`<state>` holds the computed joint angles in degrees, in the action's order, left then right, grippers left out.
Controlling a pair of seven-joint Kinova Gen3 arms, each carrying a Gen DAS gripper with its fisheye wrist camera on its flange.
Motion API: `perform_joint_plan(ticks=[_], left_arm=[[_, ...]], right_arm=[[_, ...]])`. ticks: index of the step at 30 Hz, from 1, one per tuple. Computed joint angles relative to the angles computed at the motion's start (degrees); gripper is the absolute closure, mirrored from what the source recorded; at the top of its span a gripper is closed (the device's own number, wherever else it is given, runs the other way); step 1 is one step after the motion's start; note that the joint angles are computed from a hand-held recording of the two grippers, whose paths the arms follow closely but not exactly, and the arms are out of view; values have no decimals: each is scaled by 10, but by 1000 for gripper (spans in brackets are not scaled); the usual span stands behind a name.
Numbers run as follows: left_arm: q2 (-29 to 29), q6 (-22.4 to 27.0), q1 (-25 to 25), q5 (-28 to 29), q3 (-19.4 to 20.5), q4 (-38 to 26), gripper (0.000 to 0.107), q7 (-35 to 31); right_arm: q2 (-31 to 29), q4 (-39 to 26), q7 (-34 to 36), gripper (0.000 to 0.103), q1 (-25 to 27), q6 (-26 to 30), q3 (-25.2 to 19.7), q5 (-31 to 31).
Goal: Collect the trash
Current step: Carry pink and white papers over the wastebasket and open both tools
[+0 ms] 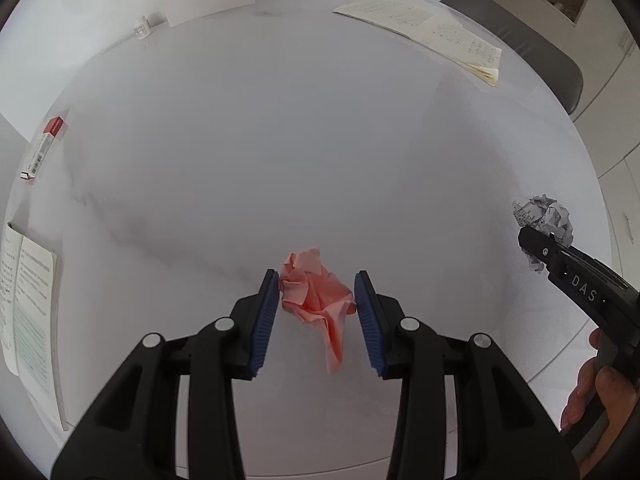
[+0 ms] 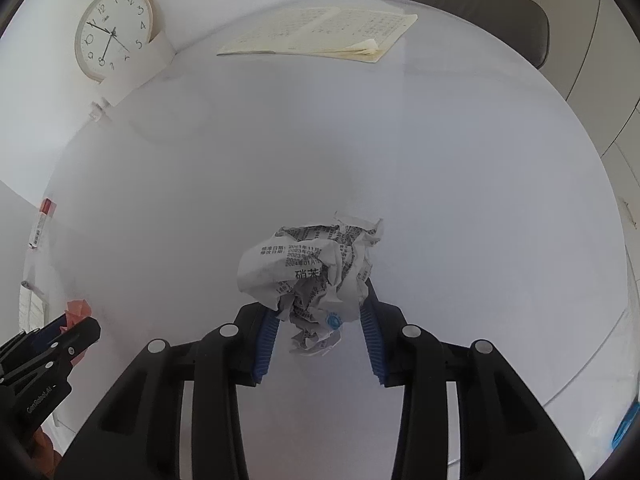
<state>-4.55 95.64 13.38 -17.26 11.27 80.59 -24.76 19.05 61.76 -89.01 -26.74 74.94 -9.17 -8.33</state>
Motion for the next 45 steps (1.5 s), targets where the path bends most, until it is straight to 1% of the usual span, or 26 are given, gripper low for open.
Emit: perform_joint_plan(ticks=[4, 8, 9, 10, 11, 15, 18, 20, 22, 26, 30, 31, 32, 34, 36, 38, 40, 45], left_arm=[[11, 33, 36, -27, 38, -37, 69, 5], [30, 61, 93, -52, 73, -88, 69, 9], [37, 63, 108, -57, 77, -100, 69, 7], [46, 65, 125, -62, 82, -113, 69, 6], [55, 69, 145, -69, 89, -128, 69, 7], [91, 79, 226, -87, 113, -181, 69, 10], [127, 82, 285, -99, 126, -222, 69, 6], [153, 83, 324, -107, 132, -252, 69, -2], [175, 83, 352, -112, 130, -278, 69, -13], [225, 99, 414, -130, 121, -347, 69, -43], [265, 120, 465, -143, 102, -409, 69, -72], [273, 124, 472, -142, 97, -420, 69, -79], [283, 128, 479, -139, 92, -433, 69, -86], [298, 133, 493, -132, 82, -450, 69, -94], [311, 136, 503, -121, 72, -461, 69, -102], [329, 141, 514, -106, 64, -480, 69, -108], [346, 140, 517, -88, 56, -496, 69, -115], [401, 154, 540, -55, 34, -562, 69, -143]], right_arm=[[-60, 51, 29, 64, 47, -3, 2, -42], [-146, 117, 72, 64, 101, 8, 20, -86], [-172, 137, 88, 64, 111, 16, 36, -98], [-193, 152, 96, 64, 122, 22, 42, -101], [-219, 170, 113, 64, 143, 37, 53, -111], [-312, 232, 152, 64, 188, 88, 111, -114], [-371, 277, 175, 64, 221, 130, 161, -101], [-400, 308, 192, 64, 241, 152, 195, -87], [-419, 340, 205, 64, 259, 165, 224, -70], [-436, 404, 235, 63, 287, 156, 259, -44], [-419, 467, 272, 59, 312, 131, 285, -26], [-409, 482, 287, 53, 318, 127, 295, -25], [-403, 493, 293, 41, 327, 124, 297, -23], [-389, 506, 303, 30, 346, 120, 300, -16], [-375, 507, 319, 25, 368, 126, 316, -15], [-367, 497, 332, 15, 392, 133, 331, -12], [-364, 484, 343, 12, 413, 137, 337, -9], [-343, 437, 388, 11, 467, 161, 371, -5]])
